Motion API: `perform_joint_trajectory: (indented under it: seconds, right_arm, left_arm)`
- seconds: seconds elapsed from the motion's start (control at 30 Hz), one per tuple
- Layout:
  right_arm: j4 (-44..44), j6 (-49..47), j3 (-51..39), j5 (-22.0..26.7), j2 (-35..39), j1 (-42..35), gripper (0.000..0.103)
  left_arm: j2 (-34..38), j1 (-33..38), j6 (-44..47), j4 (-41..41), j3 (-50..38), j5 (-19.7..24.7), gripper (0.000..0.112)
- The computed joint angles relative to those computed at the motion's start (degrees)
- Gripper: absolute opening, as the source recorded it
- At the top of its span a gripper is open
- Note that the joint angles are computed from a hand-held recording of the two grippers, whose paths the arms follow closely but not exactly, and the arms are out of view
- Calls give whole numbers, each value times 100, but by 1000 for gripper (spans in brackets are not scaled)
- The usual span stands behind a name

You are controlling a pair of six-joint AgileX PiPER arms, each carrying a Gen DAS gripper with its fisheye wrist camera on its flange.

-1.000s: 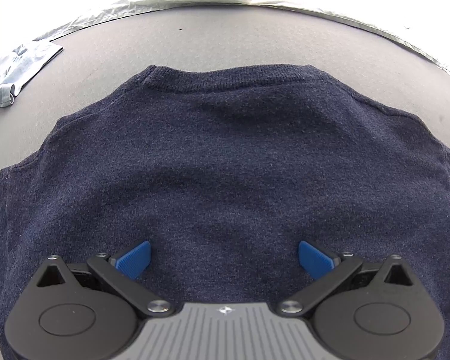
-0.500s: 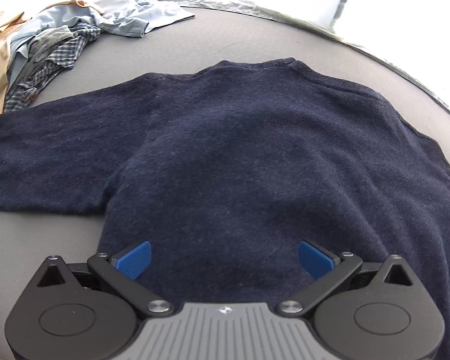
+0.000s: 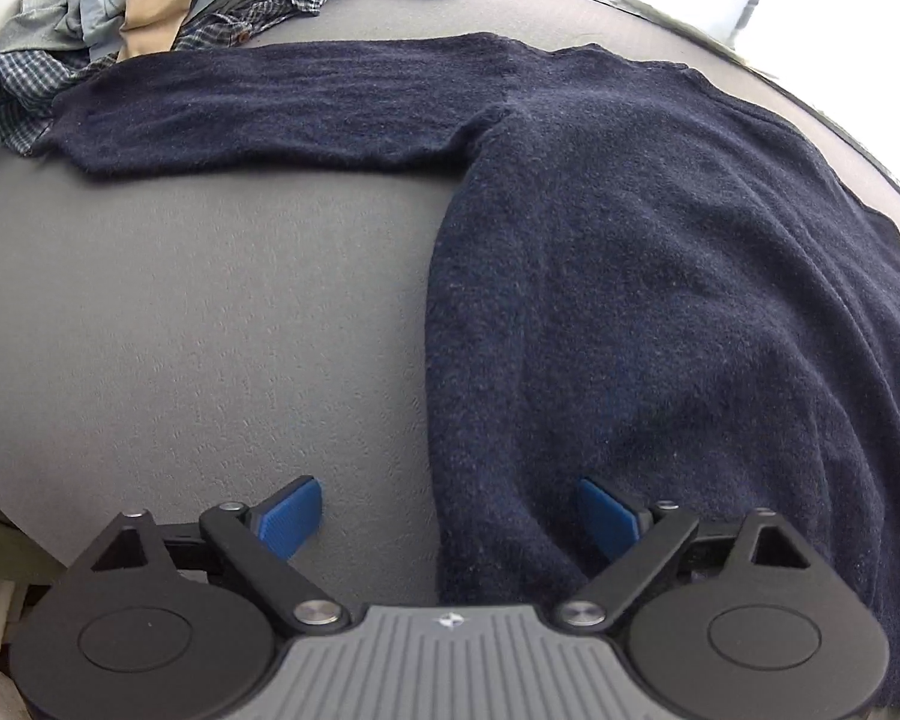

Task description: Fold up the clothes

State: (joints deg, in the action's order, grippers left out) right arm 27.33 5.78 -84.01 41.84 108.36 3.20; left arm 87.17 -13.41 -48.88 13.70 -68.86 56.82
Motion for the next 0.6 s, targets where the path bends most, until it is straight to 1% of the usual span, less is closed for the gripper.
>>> perform_joint_trajectory:
  seconds: [0.03, 0.07, 0.1, 0.13, 0.17, 0.2, 0.33, 0.43, 0.47, 0.5, 0.53, 0.57, 0.6]
  right_arm:
    - [67, -35, 13, 28, 0, 7, 15]
    - [109, -49, 31, 40, -16, 25, 15]
    - [-30, 37, -17, 103, -19, 62, 13]
    - [-215, 134, -29, 134, -66, 108, 11]
    - [-328, 207, -4, 119, -131, 134, 11]
    - [-440, 282, 22, 106, -194, 160, 10]
    - [-880, 663, 22, 205, -328, 244, 9]
    - [-1366, 1002, -141, 442, -287, 394, 9]
    - [-1483, 1096, -239, 548, -249, 441, 10]
    - [-1715, 1284, -378, 659, -198, 523, 13]
    - [-2030, 1548, -566, 780, -130, 637, 22]
    - [-2311, 1772, -682, 836, -94, 735, 25]
    - [-2692, 2025, -788, 843, -62, 861, 30]
  left_arm:
    - [-65, -75, -12, 56, 77, -43, 81]
    - [-119, -138, 8, 97, 132, -75, 65]
    - [-154, -176, 92, 103, 145, -88, 48]
    - [-206, -184, 219, 47, 174, -138, 40]
    - [-278, -138, 404, -130, 223, -241, 20]
    - [-330, -94, 541, -300, 252, -310, 12]
    - [-485, 75, 866, -683, 387, -386, 10]
    - [-513, 602, 1439, -1379, 444, -413, 10]
    - [-517, 789, 1643, -1606, 444, -406, 15]
    - [-512, 946, 1811, -1784, 426, -380, 17]
    - [-503, 1036, 1886, -1821, 377, -340, 20]
    - [-506, 1109, 1924, -1773, 322, -317, 27]
    - [-514, 1175, 1949, -1713, 275, -302, 34]
